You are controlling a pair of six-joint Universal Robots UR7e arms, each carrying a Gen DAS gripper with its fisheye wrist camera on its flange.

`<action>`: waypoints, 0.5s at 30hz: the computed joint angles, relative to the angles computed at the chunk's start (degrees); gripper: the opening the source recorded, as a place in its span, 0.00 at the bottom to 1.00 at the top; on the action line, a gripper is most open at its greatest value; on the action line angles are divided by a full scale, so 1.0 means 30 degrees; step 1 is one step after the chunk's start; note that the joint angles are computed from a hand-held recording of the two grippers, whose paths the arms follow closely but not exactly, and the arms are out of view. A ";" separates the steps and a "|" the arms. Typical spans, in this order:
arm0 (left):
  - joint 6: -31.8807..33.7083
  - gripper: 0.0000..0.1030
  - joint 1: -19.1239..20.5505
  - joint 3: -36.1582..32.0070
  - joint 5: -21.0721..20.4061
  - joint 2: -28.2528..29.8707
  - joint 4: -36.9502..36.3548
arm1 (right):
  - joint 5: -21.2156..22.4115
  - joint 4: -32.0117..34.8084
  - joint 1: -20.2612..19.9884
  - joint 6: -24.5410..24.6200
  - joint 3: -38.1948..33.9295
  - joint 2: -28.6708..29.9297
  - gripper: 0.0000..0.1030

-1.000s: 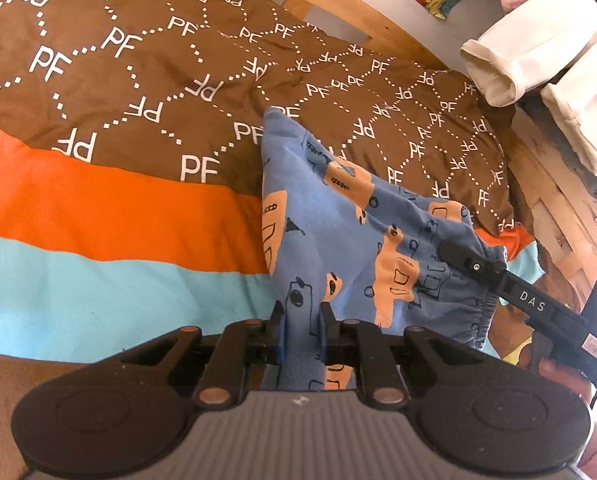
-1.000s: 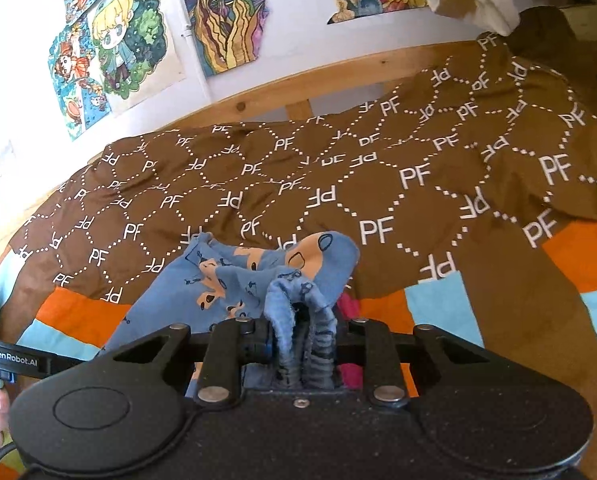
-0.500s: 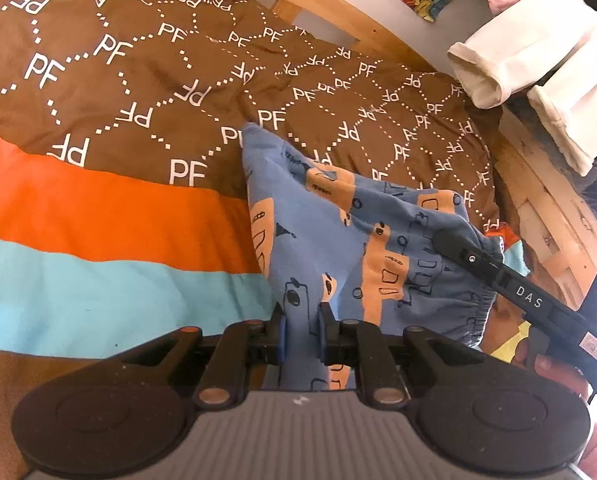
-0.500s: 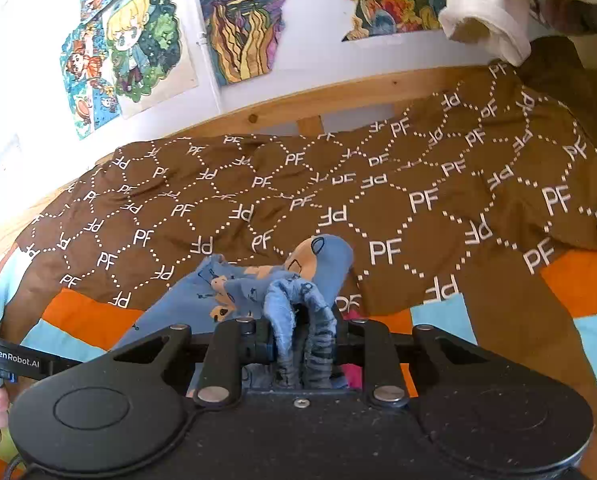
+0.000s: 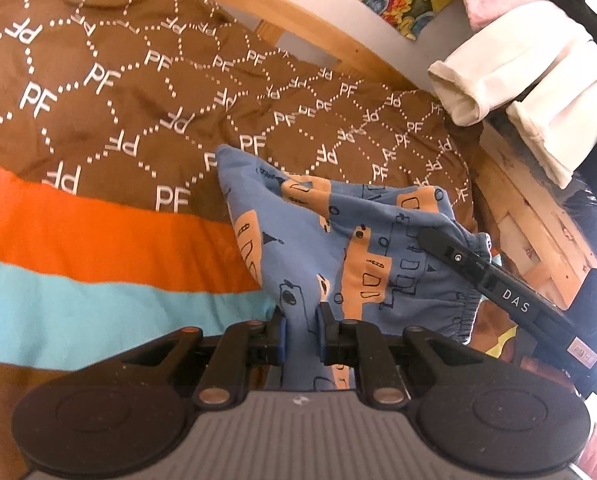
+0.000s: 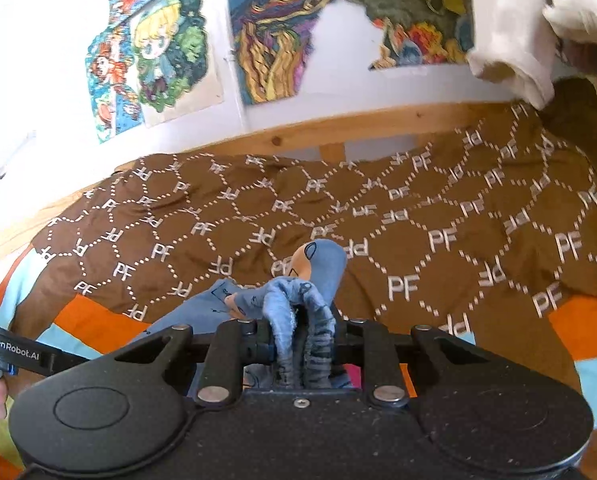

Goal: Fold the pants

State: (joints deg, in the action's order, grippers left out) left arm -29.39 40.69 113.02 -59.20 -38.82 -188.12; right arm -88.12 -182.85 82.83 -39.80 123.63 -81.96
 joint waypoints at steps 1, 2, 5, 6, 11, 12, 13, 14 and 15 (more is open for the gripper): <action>-0.0102 0.15 -0.0004 -0.0034 -0.0015 -0.0051 0.0062 | 0.0126 0.0022 0.0043 -0.0110 -0.0083 0.0029 0.22; -0.0102 0.15 -0.0010 -0.0084 0.0130 -0.0069 0.0057 | 0.0239 -0.0039 0.0064 -0.0185 -0.0158 0.0088 0.22; -0.0022 0.15 -0.0019 -0.0588 0.0819 -0.0090 0.0537 | 0.0663 -0.0125 0.0132 -0.0251 -0.0589 0.0433 0.22; 0.0168 0.15 -0.0002 -0.0777 0.1000 -0.0088 0.0605 | 0.0878 -0.0077 0.0144 -0.0318 -0.0846 0.0637 0.22; 0.2025 0.15 0.0154 -0.2130 0.2338 0.0235 0.0677 | 0.1684 0.0221 0.0384 -0.1174 -0.2513 0.1967 0.22; 0.2469 0.15 0.0253 -0.2461 0.2559 0.0396 0.0527 | 0.1879 0.0254 0.0426 -0.1423 -0.2921 0.2299 0.22; 0.2960 0.15 0.0373 -0.2797 0.2775 0.0606 0.0270 | 0.2010 0.0230 0.0488 -0.1568 -0.3327 0.2645 0.22; 0.3371 0.15 0.0487 -0.3111 0.2988 0.0823 0.0044 | 0.2141 0.0224 0.0530 -0.1637 -0.3732 0.2989 0.22; 0.3722 0.15 0.0622 -0.3518 0.3239 0.1084 -0.0063 | 0.2319 0.0280 0.0559 -0.1699 -0.4228 0.3386 0.22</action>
